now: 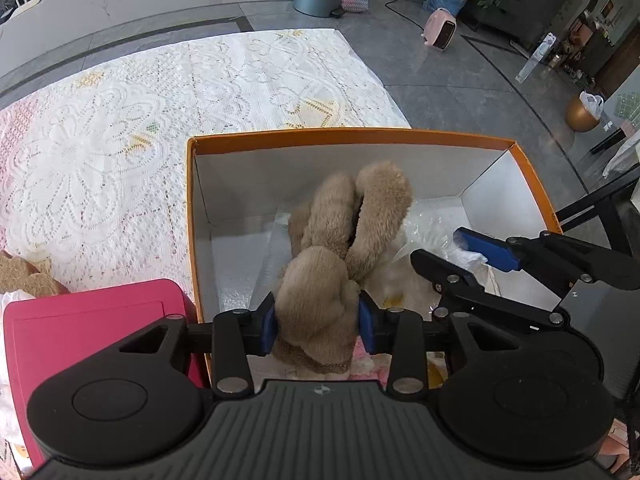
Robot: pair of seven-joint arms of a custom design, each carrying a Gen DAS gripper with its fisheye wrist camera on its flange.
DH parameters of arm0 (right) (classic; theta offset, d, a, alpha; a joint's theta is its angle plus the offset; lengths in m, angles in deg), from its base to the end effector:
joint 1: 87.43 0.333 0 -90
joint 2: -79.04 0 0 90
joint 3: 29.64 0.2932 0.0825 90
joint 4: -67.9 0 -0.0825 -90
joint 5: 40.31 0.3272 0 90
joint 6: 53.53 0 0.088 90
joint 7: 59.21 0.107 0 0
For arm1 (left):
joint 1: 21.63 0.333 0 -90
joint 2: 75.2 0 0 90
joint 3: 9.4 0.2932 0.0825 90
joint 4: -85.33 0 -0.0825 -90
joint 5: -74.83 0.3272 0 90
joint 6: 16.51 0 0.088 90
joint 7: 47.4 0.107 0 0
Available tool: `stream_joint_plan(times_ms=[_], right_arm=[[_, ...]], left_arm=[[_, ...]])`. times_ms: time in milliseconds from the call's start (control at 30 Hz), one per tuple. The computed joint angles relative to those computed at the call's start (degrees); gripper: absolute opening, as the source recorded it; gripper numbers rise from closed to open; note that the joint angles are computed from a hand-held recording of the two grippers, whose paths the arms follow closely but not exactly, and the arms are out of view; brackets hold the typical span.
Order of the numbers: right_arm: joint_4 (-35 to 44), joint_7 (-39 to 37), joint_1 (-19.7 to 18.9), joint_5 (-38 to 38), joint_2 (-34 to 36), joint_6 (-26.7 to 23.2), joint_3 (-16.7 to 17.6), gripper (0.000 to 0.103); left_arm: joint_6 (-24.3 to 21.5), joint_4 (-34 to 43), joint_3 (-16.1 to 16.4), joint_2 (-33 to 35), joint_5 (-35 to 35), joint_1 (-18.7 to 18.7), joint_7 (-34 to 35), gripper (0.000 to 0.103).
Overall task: Organize soft objects
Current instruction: 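Carry the bear over the orange box and open the left gripper, then move both grippers back to the white cloth and orange crocheted ball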
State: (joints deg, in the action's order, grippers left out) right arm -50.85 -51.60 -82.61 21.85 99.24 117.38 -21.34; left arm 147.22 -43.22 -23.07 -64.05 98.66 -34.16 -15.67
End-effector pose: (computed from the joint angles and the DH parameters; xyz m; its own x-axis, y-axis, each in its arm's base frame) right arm 0.5588 0.0624 0.3172 0.5536 -0.8306 0.0600 -0.6322 -0.4661 -0.6189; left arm 0.4695 -0.2523 0.3475 0.1531 -0.9670 0.2038 -0.8953 -0.2230 -0.3857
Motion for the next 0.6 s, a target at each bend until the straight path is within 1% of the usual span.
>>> stream_joint_plan(times_ms=[33,67,100,200,233,333,433,500,567,600], right_arm=[[0.01,0.86,0.25,-0.70,-0.02,-0.34,-0.39,0.034],[-0.14,1.37,0.41,-1.07,-0.16,-0.33,-0.56,0.034],[-0.33,1.34,0.38,-1.19,-0.34,-0.27,-0.54,0.035],[-1.02,1.11,0.19,-0.95,-1.24,-0.34,-0.43,0.037],[-1.29,0.73,0.07,-0.39,-1.63,-0.11,-0.28,0.040],[-2.34,-1.95,-0.28,3.27,-3.06,1.60,0.67,0.048],[-4.10,-3.97,0.35,6.33,-5.29,2.77,0.69,0.048],[-5.39,-6.73,0.86,9.40,-6.96,3.98,0.89,0.050],[-6.54,-11.07,1.44,14.09,-8.75,5.06,1.11,0.062],[-7.05,-14.04,1.76,17.30,-9.77,5.27,1.10,0.063]], left_arm=[[0.27,-0.14,0.33,-0.18,0.70,-0.26,-0.80,0.045],[0.59,-0.53,0.44,-0.57,1.08,-0.32,-1.19,0.048],[0.84,-0.66,0.32,-0.78,0.86,-0.13,-1.01,0.054],[2.66,-1.54,0.18,-1.78,0.64,0.16,-0.91,0.056],[2.87,-1.90,0.54,-2.38,1.62,-0.22,-1.90,0.056],[4.91,-3.42,1.64,-4.24,5.35,-0.90,-5.36,0.057],[6.13,-5.24,1.92,-6.80,8.01,-1.01,-8.08,0.057],[6.68,-6.73,2.03,-8.79,10.48,-1.01,-10.12,0.057],[6.75,-7.91,2.05,-10.78,15.23,-0.95,-13.93,0.057],[6.47,-8.52,1.89,-11.88,17.86,-0.79,-16.15,0.057]])
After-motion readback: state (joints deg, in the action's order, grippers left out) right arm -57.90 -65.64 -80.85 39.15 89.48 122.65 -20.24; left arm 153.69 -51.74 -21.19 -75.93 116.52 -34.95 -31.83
